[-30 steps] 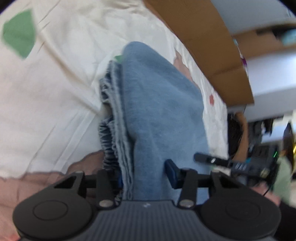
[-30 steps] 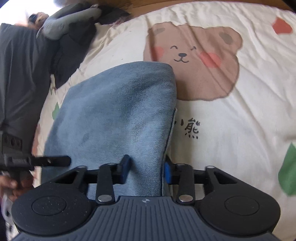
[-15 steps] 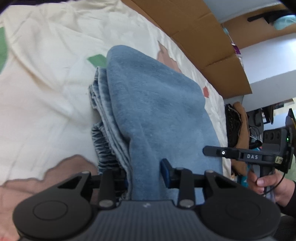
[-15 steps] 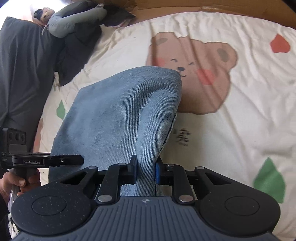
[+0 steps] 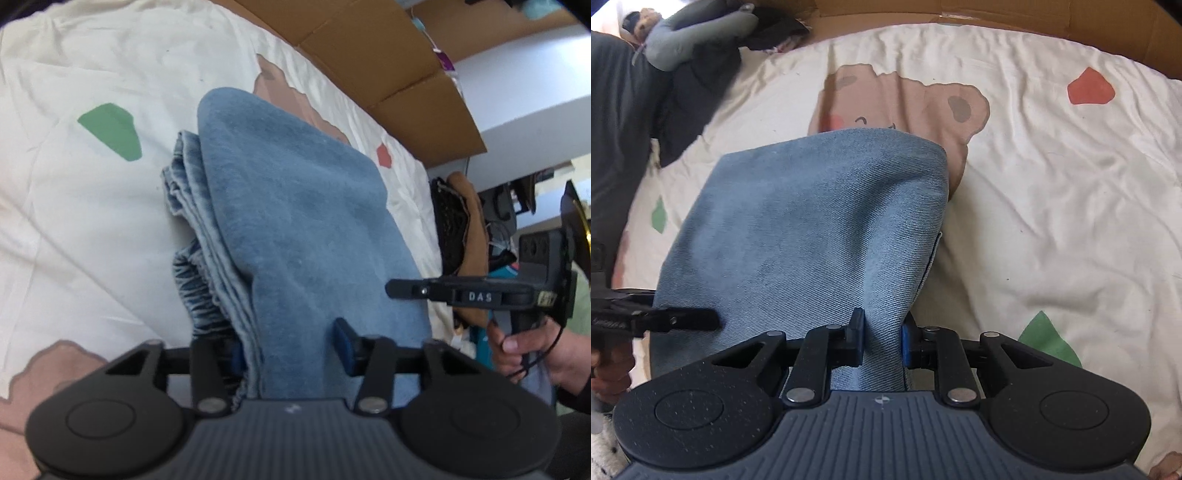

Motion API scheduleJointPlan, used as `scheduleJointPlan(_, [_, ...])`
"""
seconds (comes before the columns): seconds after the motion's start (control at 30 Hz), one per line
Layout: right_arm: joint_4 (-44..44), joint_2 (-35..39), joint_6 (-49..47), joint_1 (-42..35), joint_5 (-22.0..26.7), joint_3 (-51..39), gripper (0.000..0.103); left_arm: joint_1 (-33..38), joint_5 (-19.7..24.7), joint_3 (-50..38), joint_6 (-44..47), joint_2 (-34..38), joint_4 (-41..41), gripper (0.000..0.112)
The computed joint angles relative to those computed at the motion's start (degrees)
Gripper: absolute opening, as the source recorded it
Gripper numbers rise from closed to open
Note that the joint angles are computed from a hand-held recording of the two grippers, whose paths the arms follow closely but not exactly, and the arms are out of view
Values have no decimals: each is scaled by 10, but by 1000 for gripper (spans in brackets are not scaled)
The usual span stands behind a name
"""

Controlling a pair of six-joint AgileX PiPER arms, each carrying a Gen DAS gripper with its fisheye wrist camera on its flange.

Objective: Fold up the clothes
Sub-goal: 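Pinch the folded jeans stack with both tools, then lift the folded jeans off the sheet with both tools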

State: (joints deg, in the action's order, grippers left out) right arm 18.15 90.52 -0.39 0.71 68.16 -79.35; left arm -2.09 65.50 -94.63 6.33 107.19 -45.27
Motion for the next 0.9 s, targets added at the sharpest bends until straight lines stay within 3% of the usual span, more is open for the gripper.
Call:
scheduleJointPlan(0.43, [-10, 22, 13, 3, 3, -4, 22, 33, -61, 113, 48, -27, -71, 82])
scheduleJointPlan(0.8, [-4, 15, 24, 0, -7, 9, 22, 46, -59, 115, 98, 7, -140, 88])
scheduleJointPlan(0.87, [4, 12, 19, -5, -9, 13, 22, 47, -57, 112, 96, 9, -143, 83])
scheduleJointPlan(0.9, [7, 11, 17, -7, -9, 14, 22, 48, -55, 110, 96, 9, -143, 73])
